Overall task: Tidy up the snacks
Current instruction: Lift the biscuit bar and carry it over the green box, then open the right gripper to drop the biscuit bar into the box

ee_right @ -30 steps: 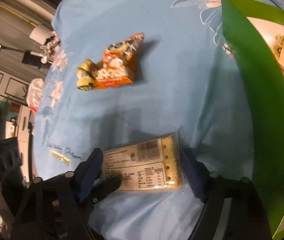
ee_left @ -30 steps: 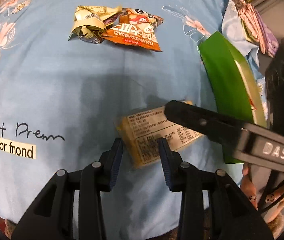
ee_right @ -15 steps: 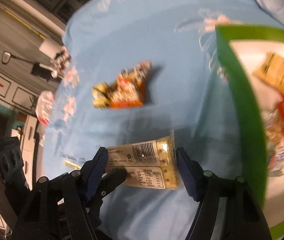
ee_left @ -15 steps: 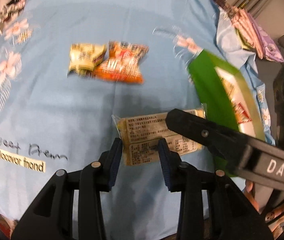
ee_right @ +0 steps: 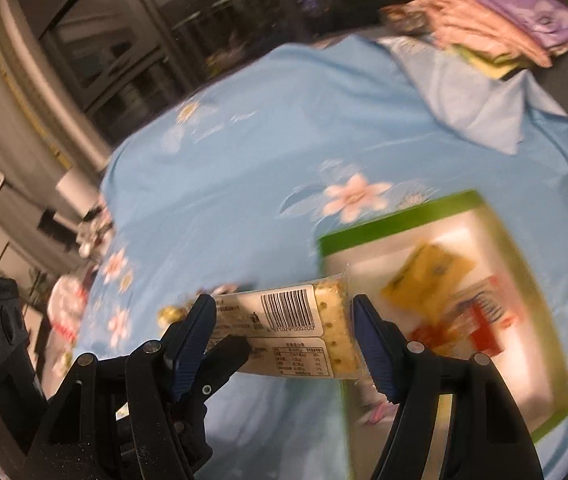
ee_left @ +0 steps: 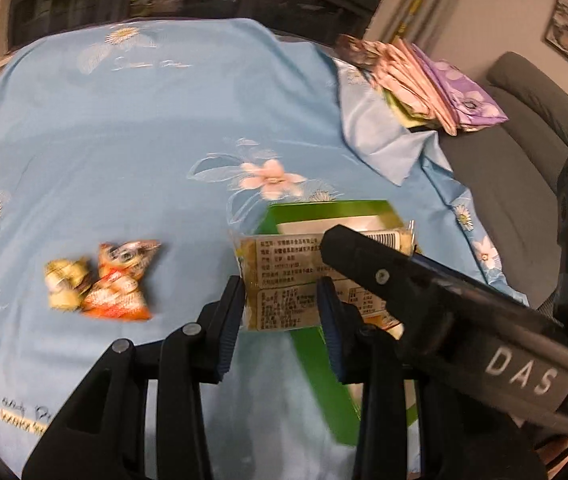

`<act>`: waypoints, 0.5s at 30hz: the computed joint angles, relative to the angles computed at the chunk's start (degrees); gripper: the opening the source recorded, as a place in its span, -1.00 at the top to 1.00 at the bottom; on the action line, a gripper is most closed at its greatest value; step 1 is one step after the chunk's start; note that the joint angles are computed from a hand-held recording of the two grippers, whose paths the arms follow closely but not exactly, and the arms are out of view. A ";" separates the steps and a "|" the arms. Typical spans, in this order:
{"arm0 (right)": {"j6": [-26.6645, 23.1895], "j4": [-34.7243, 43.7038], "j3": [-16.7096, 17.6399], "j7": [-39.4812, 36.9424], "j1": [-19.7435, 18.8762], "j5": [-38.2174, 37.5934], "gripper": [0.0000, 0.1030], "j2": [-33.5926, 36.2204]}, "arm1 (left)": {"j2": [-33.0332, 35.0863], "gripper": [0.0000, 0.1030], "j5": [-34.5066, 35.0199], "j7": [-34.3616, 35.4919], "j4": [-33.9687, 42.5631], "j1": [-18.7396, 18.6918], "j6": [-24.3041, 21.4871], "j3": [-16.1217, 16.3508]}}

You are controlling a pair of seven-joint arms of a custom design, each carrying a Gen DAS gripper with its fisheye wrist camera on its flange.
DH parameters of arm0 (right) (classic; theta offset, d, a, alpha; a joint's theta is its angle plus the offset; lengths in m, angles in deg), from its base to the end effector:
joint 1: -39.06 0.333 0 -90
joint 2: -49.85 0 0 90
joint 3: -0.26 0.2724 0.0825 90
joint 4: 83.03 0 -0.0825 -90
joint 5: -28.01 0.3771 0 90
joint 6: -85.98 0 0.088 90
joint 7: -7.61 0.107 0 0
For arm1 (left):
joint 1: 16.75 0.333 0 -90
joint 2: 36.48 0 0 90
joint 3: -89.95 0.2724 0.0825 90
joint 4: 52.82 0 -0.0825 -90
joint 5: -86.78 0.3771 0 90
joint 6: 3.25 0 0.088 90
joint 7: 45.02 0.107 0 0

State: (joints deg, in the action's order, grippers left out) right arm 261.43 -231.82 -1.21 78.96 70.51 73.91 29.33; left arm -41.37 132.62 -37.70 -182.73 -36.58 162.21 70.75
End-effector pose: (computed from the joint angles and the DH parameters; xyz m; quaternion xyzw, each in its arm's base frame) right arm 0.4203 0.1767 0.4206 -0.6672 0.6205 -0.0871 0.4028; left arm 0.3934 -0.3752 0.4200 -0.6648 0.6375 -0.3636 0.1395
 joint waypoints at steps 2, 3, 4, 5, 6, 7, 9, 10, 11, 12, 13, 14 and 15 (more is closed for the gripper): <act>0.59 -0.45 -1.90 -0.90 0.57 1.74 -0.40 -0.04 | 3.21 0.30 0.36 1.62 2.97 -0.28 0.32 -0.02; 0.48 -0.31 -3.18 -1.48 1.00 3.13 -0.40 0.26 | 5.49 0.31 0.43 2.82 4.87 -0.65 0.75 0.18; 0.12 -0.21 -4.26 -2.10 1.09 4.48 -0.40 0.52 | 6.60 0.32 -0.30 4.03 5.96 -1.24 0.79 0.48; -0.27 -0.32 -5.04 -2.86 1.03 5.83 -0.40 0.48 | 7.98 0.32 -1.05 5.35 7.15 -1.81 0.94 0.77; -0.79 -0.29 -5.66 -3.53 0.69 7.09 -0.40 0.63 | 9.96 0.32 -1.70 6.77 8.77 -2.41 1.28 1.07; -1.11 -0.36 -5.83 -3.88 0.02 8.13 -0.40 0.76 | 10.90 0.32 -2.84 8.15 9.73 -3.03 1.24 1.36; -1.53 -0.63 -5.28 -3.53 -2.05 9.18 -0.40 0.95 | 13.19 0.32 -5.96 11.81 11.55 -3.98 1.56 1.61; -1.57 -0.91 -4.44 -2.82 -3.23 8.95 -0.40 0.95 | 14.05 0.32 -7.78 13.85 12.23 -4.35 1.54 1.59; -1.65 -1.13 -3.86 -2.17 -4.25 8.67 -0.40 1.07 | 14.95 0.32 -9.37 15.60 12.99 -4.74 1.45 1.63; -1.90 -1.37 -3.29 -1.03 -5.45 8.13 -0.40 1.27 | 16.05 0.32 -11.12 17.57 13.89 -5.04 1.34 1.54; -2.12 -1.56 -2.87 -0.17 -6.28 7.73 -0.40 1.36 | 16.76 0.32 -12.48 19.10 14.50 -5.42 1.16 1.58; -2.27 -1.68 -2.32 1.00 -7.20 7.08 -0.40 1.58 | 17.27 0.32 -13.73 20.48 14.90 -5.71 1.09 1.64; -2.55 -1.82 -1.60 2.64 -8.46 5.82 -0.40 1.87 | 18.12 0.32 -15.50 22.48 15.57 -5.77 0.95 1.34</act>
State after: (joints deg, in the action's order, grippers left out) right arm 258.88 -233.63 -2.81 81.60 62.05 79.73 31.20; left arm -23.25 117.12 -15.22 -167.17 -42.35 163.16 72.09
